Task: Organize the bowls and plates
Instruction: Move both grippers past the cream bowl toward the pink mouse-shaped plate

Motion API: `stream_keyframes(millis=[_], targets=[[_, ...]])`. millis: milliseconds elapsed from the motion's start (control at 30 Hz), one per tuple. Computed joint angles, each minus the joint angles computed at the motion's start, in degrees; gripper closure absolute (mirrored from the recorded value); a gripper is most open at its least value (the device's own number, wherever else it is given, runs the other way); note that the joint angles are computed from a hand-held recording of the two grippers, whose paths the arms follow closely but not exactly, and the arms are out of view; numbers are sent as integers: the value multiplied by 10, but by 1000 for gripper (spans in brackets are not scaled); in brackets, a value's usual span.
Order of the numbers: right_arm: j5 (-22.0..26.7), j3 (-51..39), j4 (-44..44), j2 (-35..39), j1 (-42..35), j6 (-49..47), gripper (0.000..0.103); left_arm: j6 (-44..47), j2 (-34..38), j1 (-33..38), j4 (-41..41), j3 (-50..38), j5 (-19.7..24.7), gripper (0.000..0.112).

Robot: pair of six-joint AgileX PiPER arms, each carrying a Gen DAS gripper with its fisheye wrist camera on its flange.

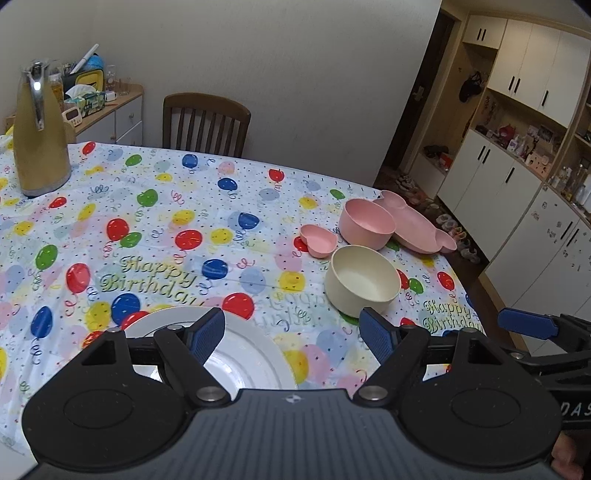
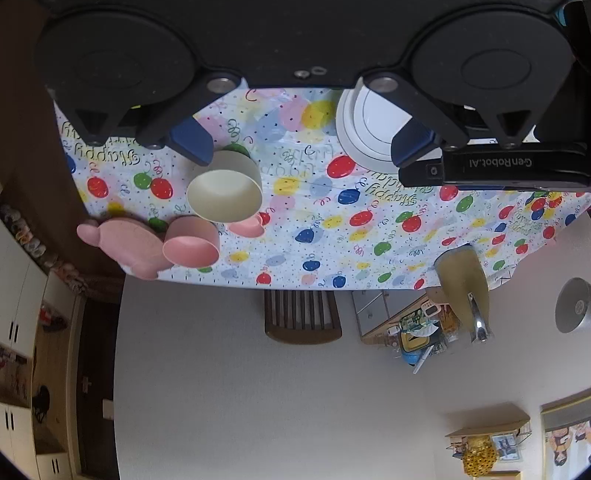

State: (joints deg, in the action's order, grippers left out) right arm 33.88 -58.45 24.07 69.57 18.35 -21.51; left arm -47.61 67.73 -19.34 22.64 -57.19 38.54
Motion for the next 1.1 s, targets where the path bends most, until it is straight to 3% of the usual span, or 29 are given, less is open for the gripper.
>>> stream_keyframes(millis=[200,533,1100], targets=[[20,-48,95,85,-93,-131,6,-48,119,-25,20,-80,-3,33],[60,-175,154,244,-168,-251,7,-84,295,-45,35,-233,39,33],[143,-418,107,429,-211,-214,15,-17,471,-31,-9,-485,127,33]])
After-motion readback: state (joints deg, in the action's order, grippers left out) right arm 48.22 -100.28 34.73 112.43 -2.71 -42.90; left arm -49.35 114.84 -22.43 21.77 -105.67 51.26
